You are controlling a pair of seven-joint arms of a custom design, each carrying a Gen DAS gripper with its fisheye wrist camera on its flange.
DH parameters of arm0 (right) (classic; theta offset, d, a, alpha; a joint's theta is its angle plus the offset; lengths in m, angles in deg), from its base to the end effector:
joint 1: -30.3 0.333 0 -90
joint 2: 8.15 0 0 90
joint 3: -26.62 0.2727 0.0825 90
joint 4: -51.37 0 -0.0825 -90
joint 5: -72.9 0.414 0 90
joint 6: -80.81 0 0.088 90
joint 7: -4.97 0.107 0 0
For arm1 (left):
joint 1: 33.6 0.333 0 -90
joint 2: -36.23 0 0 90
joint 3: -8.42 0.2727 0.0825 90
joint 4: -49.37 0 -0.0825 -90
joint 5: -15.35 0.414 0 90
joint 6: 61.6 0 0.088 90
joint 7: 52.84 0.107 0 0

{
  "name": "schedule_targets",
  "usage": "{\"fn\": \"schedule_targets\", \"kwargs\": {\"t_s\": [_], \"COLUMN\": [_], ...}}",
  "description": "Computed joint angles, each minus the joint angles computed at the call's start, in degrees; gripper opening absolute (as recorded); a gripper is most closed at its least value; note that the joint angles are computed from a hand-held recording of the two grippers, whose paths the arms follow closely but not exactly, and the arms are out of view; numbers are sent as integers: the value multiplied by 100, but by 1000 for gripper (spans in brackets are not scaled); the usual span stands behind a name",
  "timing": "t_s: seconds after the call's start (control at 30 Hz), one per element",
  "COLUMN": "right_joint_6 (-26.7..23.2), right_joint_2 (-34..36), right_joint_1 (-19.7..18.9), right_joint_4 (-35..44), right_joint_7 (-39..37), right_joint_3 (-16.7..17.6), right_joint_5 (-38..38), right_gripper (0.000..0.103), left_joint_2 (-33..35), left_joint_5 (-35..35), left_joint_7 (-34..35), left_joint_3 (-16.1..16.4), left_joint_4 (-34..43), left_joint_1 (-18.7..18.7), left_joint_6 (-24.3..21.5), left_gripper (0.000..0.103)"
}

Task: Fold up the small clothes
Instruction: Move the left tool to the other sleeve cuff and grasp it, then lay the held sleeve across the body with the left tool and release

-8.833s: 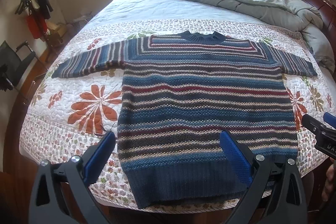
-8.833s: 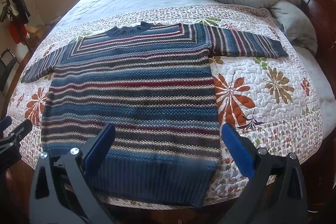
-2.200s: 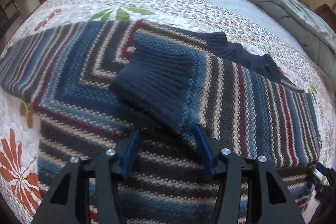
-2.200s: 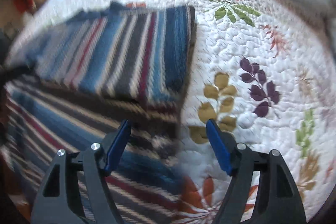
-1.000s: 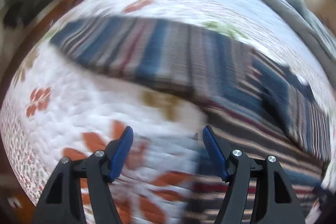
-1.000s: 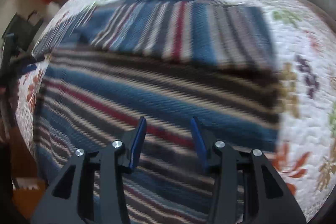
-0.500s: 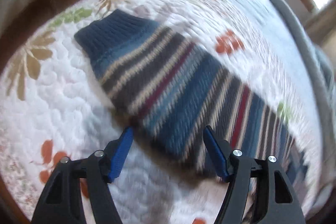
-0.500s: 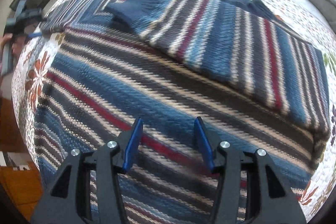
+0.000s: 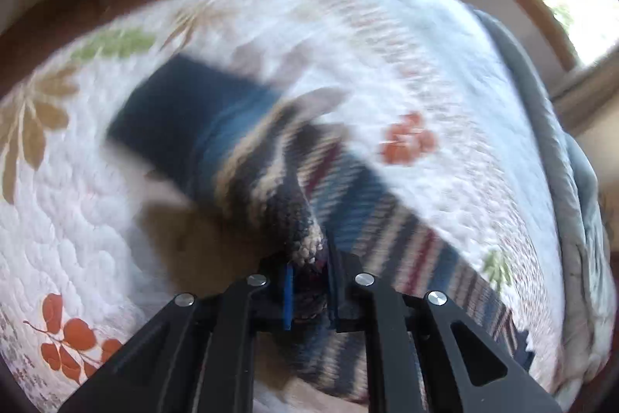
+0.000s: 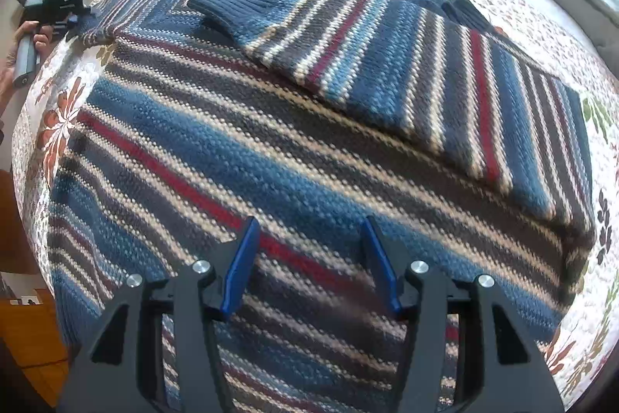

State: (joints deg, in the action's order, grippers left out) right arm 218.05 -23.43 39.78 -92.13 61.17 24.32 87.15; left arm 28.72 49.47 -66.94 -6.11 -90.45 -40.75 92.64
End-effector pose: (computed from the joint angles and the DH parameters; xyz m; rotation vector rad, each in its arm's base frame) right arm 0.4837 0.0636 0.3347 -2.5234 1.4195 -0.0444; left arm 0.4822 -0.2099 0.3231 -2.6726 0.8695 -0.6572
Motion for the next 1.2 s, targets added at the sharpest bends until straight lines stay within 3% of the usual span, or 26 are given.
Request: {"fn": "schedule_targets", "kwargs": {"t_s": [0.1, 0.2, 0.33, 0.43, 0.5, 0.57, 0.67, 0.73, 0.87, 0.97, 1.03, 1.1, 1.2], "right_joint_6": [-43, -76, -193, -252, -275, -275, -329, -328, -343, -361, -352, -361, -343], "right_joint_2": [-93, -199, -331, -352, -404, -411, -471, -525, -621, -579, -549, -591, -624], "right_joint_1": [-32, -93, -237, -339, -411, -442, -501, -527, -549, -508, -465, -460, -494], "right_joint_4": [-81, -169, -260, -286, -324, -322, -336, -362, -415, -373, -361, -393, -413], "right_joint_7": [-72, -124, -194, -174, -219, -212, -237, -250, -232, -260, -294, -360, -444], "right_joint_3": [-74, -129, -247, -301, -351, -353, -373, -365, -359, -374, -369, -386, -422], "right_joint_5": [102, 144, 172, 205, 218, 240, 232, 192, 150, 218, 290, 325, 337], "right_gripper": [56, 57, 57, 57, 57, 58, 58, 58, 60, 60, 60, 61, 62], "left_joint_2": [203, 689, 1450, 2259, 2687, 2849, 2757, 2479, 2331, 2688, 3084, 3503, 3879], "left_joint_5": [688, 1149, 1338, 594, 114, -25, -146, -324, -569, -1740, -2273, -2620, -3179], "left_joint_7": [-57, 362, 1306, 2986, 3952, 4371, 4432, 4194, 3438, 4053, 4441, 4413, 4555], "left_joint_3": [-236, -344, -415, -655, -864, -903, -752, -573, -69, -209, -257, -160, -227], "left_joint_4": [556, 1372, 2370, 3166, 3579, 3746, 3693, 3372, 3356, 3578, 3972, 4431, 4691], "left_joint_1": [-152, -530, -1136, -1413, -1528, -1707, -1931, -1977, -2233, -1891, -1802, -1862, -1807], "left_joint_6": [-357, -768, -688, -305, -231, -138, 55, 281, -343, -130, -224, -554, -406], "left_gripper": [12, 12, 13, 15, 26, 39, 53, 56, 56, 56, 57, 57, 54]}}
